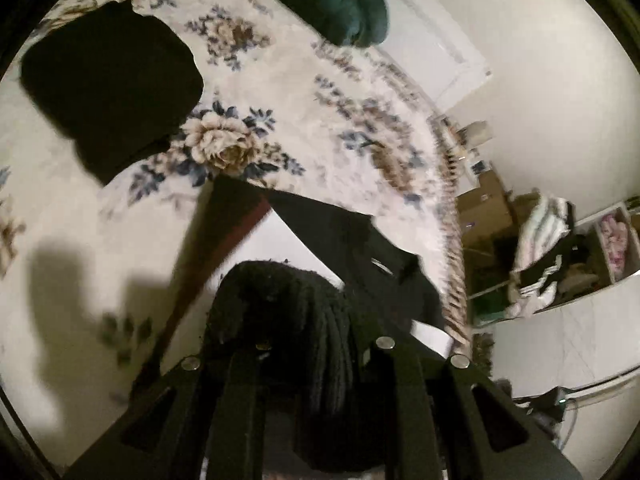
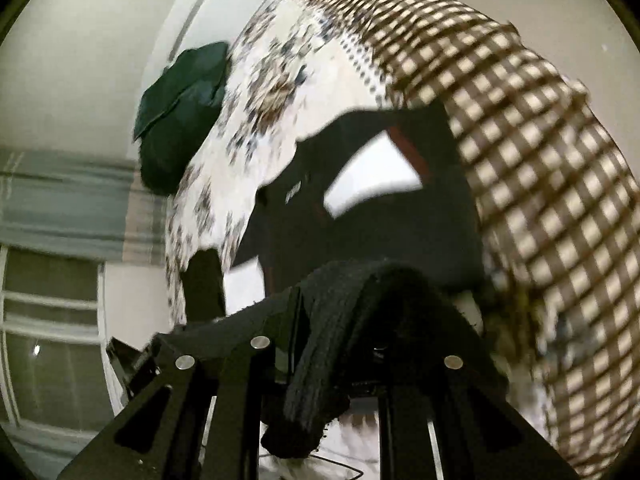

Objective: Fold small clothes

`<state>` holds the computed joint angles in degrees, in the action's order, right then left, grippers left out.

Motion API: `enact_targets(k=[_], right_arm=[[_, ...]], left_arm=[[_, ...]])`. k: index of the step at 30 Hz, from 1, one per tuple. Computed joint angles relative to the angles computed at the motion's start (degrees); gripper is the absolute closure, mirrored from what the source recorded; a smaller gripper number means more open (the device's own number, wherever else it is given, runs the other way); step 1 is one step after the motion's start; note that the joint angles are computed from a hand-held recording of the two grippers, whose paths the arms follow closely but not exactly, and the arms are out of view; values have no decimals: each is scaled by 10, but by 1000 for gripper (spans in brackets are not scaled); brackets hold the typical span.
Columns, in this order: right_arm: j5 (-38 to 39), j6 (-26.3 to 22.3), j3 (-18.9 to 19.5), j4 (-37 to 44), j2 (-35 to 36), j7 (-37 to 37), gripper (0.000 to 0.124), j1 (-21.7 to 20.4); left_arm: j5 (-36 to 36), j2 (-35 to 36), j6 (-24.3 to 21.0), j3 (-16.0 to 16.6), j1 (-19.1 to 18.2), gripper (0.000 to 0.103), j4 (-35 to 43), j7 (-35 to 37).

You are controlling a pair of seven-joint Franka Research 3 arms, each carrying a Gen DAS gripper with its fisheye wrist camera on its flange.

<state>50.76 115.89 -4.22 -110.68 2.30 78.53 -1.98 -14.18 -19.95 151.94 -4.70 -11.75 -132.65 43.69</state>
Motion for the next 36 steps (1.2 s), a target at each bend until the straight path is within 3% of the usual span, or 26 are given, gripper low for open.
enact_targets(k=[3, 5, 6, 7, 9, 10, 14, 19, 24, 27, 29, 30, 33, 36], right_arm=[[-22, 13, 11, 82, 86, 57, 107, 9], [-47, -10, 17, 138, 141, 108, 101, 8], [-53, -24, 21, 155, 157, 122, 92, 3], [-49, -31, 26, 164, 166, 125, 74, -2], [-21, -17, 37, 154, 157, 95, 45, -14], [-11, -14, 40, 150, 151, 81, 39, -18], [-17, 10, 36, 123, 102, 28, 38, -18], [-168, 88, 23, 98, 70, 12, 38, 18], [-255, 51, 32, 150, 129, -44, 38, 40], [-343, 64, 35, 150, 139, -59, 44, 72], [-464, 123, 9, 122, 132, -3, 47, 109], [-497, 117, -3, 127, 139, 46, 47, 111], [-430, 97, -5, 128, 131, 99, 47, 68], [-345, 105, 16, 72, 69, 59, 47, 44]], left_arm=[[-68, 77, -26, 38, -11, 84, 41, 72], [-152, 97, -45, 50, -13, 73, 48, 121], [-184, 96, -46, 51, -11, 70, 47, 143], [-219, 86, -37, 50, -11, 62, 38, 172], [-240, 52, -20, 38, -3, 43, 18, 192], [-249, 41, -13, 36, -2, 30, 13, 200], [-230, -1, -13, 32, -6, 23, 4, 218], [-23, 46, -86, -10, 36, 22, 65, 178], [67, 123, -130, -23, 48, 22, 125, 174], [79, 162, -150, -27, 53, 22, 153, 183], [96, 175, -161, -31, 56, 22, 161, 178], [97, 177, -162, -33, 58, 22, 161, 176], [86, 169, -163, -35, 60, 22, 153, 169], [94, 146, -169, -39, 57, 22, 139, 149]])
